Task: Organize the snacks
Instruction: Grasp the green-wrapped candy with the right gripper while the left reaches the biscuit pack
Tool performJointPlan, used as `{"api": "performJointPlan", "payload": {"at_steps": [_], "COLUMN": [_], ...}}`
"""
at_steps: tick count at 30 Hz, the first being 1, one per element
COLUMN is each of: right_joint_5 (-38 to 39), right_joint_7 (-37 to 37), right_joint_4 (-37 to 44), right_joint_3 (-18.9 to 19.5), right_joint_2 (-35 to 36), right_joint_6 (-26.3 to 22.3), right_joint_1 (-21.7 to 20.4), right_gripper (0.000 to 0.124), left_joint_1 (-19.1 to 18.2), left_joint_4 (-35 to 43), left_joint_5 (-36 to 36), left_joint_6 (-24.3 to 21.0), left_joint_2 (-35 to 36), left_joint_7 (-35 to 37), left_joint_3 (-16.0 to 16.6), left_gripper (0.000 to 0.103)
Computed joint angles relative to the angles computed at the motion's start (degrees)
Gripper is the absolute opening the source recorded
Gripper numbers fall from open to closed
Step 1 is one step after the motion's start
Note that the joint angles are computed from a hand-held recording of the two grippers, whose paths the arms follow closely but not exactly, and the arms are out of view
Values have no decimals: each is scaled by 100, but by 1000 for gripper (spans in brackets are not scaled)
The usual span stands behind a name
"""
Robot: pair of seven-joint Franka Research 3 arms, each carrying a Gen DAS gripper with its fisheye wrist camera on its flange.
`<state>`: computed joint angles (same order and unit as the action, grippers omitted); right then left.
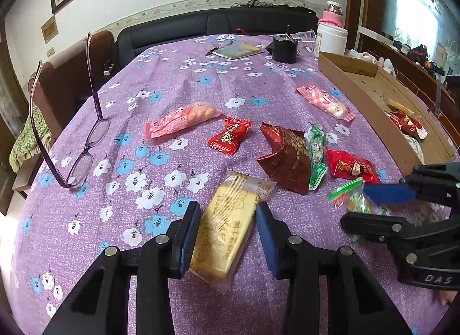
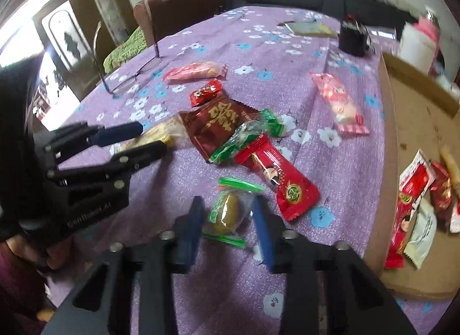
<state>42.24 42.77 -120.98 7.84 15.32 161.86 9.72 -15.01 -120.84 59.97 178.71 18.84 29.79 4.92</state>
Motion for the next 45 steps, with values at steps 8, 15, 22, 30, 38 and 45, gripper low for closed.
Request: {"api": "performJointPlan", "payload": {"at_steps": [8,15,22,30,38,45], "right_joint_5": [1301,1889,2101,2280,2450,2708], "right_joint_7": [-1226,-1473,-1451,-1544,-1619,-1725], "right_joint_4": [0,82,149,147,143,159], "right_joint_3": [224,72,-25,-50,-63,-113], "right_joint_2": [-173,-198,-187,-216,-248,-291], "right_joint_6": [-14,-19,-95,-90,-82,-137], "right_joint_1": [-224,-163,-180,-186,-206,-231], "right_gripper": [25,25,25,25,25,25], "left_joint_1": [-310,-28,66,-643,-88,-19], "left_joint_4": [31,-43,-173,0,77,4], "left_joint_5": [604,234,-498,-79,24,-76], "left_joint_6": [275,392,384,14,-254,-127], "left_joint_2": [-22,-32,-45,31,40,8], "left_joint_7": [-546,-222,519,392,124,127], "left_joint_3": [392,141,-18,519,-34,-41], "left_gripper": [22,21,26,55,55,38]}}
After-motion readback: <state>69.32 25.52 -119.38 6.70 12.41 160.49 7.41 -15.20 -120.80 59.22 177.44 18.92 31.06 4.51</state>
